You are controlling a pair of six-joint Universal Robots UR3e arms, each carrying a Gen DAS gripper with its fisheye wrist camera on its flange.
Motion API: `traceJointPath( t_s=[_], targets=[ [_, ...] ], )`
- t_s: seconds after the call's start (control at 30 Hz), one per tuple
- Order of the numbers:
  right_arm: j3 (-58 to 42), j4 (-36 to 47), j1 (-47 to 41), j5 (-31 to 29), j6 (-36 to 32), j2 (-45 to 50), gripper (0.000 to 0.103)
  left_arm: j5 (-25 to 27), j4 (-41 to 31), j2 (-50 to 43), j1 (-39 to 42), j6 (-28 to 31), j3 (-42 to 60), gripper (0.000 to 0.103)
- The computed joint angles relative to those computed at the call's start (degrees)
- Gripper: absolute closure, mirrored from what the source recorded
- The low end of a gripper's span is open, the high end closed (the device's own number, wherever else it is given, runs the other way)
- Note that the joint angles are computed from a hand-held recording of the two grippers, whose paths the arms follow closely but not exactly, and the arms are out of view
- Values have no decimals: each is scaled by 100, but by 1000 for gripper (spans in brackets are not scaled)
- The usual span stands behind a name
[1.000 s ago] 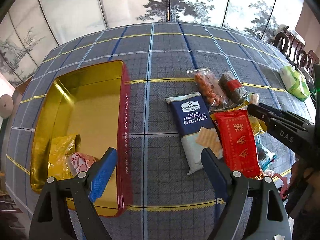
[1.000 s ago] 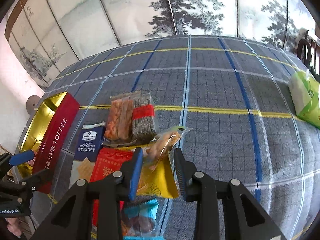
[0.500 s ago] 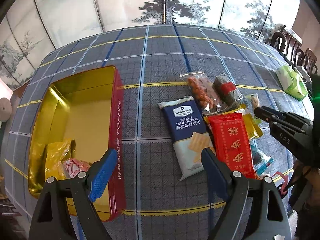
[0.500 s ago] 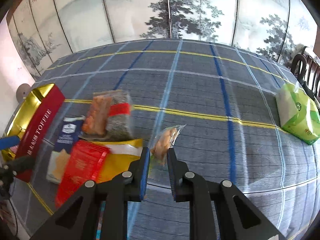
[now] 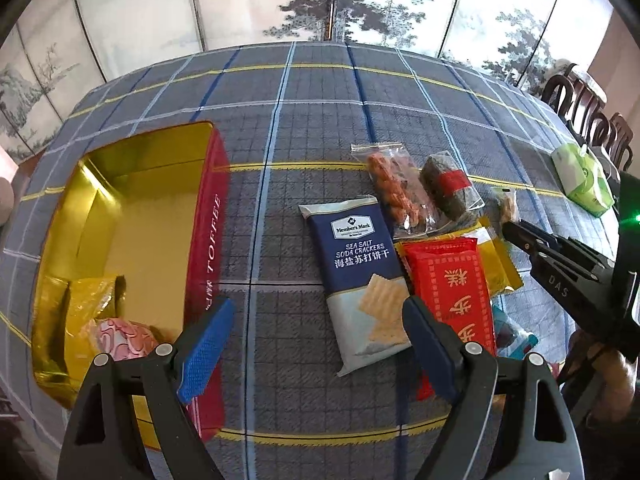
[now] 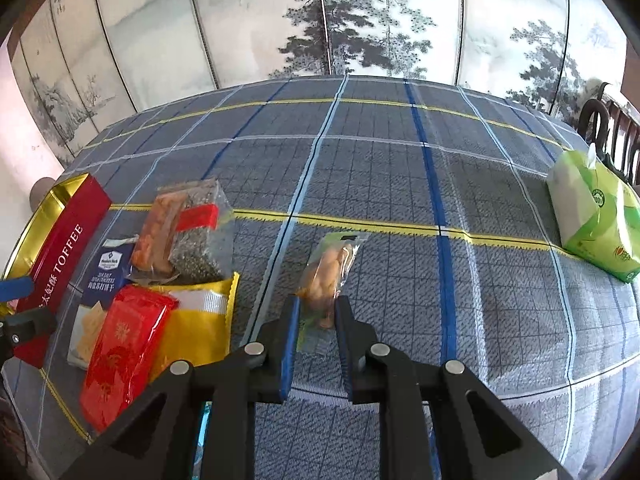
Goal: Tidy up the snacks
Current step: 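Grasp the clear bag of orange snacks with green label using the right tool, then grasp the blue Sea Salt Soda Crackers pack with the left tool while the right tool holds the clear bag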
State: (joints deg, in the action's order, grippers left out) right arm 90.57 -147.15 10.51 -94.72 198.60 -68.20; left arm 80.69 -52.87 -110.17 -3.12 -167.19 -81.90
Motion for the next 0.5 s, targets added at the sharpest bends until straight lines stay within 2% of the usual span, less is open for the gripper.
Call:
traceJointPath(
  t_s=[0.17,0.23,0.27,0.5],
  targets=[
    [178,-162,-80,173,81,-111,81,67,-52,-163,-88,-118,171,21],
    [200,-198,-79,151,137,-123,68,97,-36,-209,-129,-152,216,21],
    [230,-243,-96,180,161,-139,65,114,-36,-227,-153,-161,238,21],
    [33,-247,-246,367,417,58,64,229,47,-374,-274,-199,376,21]
  ],
)
